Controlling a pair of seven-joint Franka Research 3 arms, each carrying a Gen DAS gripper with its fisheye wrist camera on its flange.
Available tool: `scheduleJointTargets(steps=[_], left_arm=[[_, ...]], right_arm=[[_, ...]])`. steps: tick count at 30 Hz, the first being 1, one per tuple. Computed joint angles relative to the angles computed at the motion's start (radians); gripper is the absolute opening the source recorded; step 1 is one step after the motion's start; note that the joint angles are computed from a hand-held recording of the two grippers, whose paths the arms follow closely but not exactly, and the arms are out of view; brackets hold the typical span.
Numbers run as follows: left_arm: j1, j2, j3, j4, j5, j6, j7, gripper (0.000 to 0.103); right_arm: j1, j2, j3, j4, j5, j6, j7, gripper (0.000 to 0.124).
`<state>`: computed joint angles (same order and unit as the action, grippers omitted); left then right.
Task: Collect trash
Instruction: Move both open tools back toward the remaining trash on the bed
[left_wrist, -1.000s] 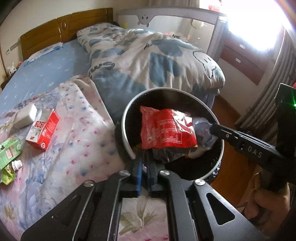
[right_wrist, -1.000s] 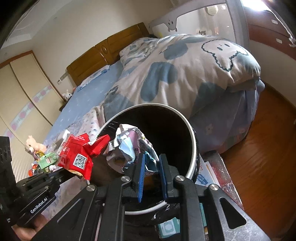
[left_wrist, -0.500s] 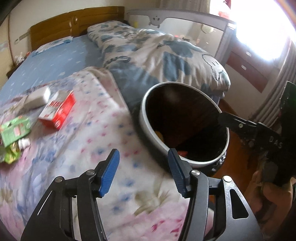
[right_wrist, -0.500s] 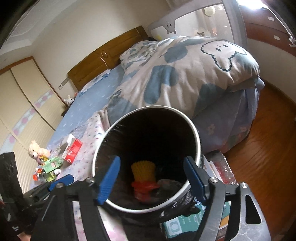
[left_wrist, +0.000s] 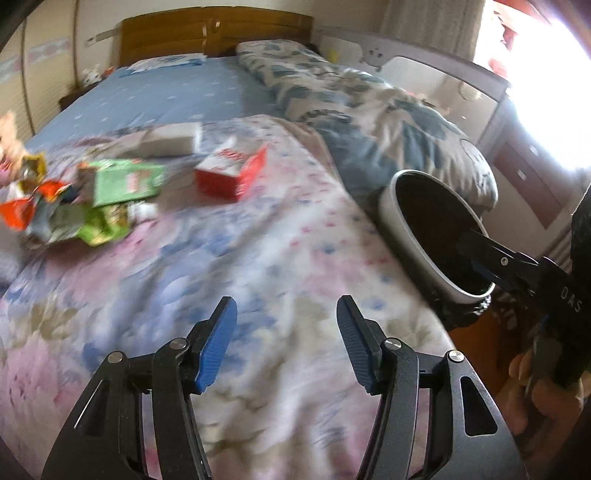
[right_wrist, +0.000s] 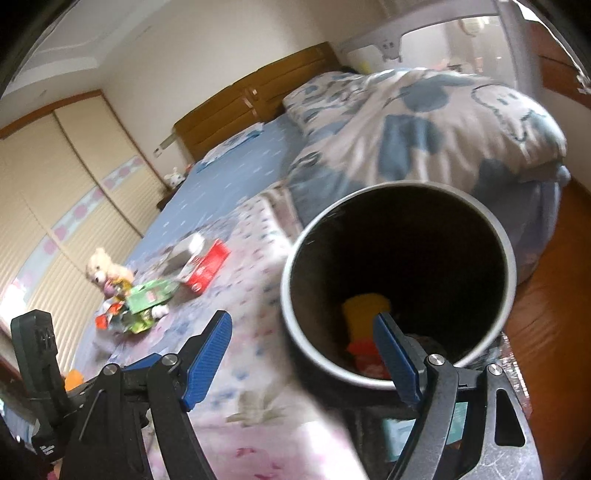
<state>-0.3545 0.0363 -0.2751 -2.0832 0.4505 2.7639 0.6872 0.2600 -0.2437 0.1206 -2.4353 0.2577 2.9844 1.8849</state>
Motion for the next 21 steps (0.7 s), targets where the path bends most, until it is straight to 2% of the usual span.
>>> scheduleJointTargets(steps=[9,21], left_arm=[[0.051,-0.098,0.018,-0.129,-0.002,0.013,-0.06,0.057],[0.123,-0.179,0.033,-0.226,-0.003,0.008,-0.111,0.057]], right_arm=[[0.066,0.093,0.014,0.08,0.029,-0.011,-0.018,0.08],[0.123,0.232,0.014,0.212,0.056,-0.04,-0.036,0.08]])
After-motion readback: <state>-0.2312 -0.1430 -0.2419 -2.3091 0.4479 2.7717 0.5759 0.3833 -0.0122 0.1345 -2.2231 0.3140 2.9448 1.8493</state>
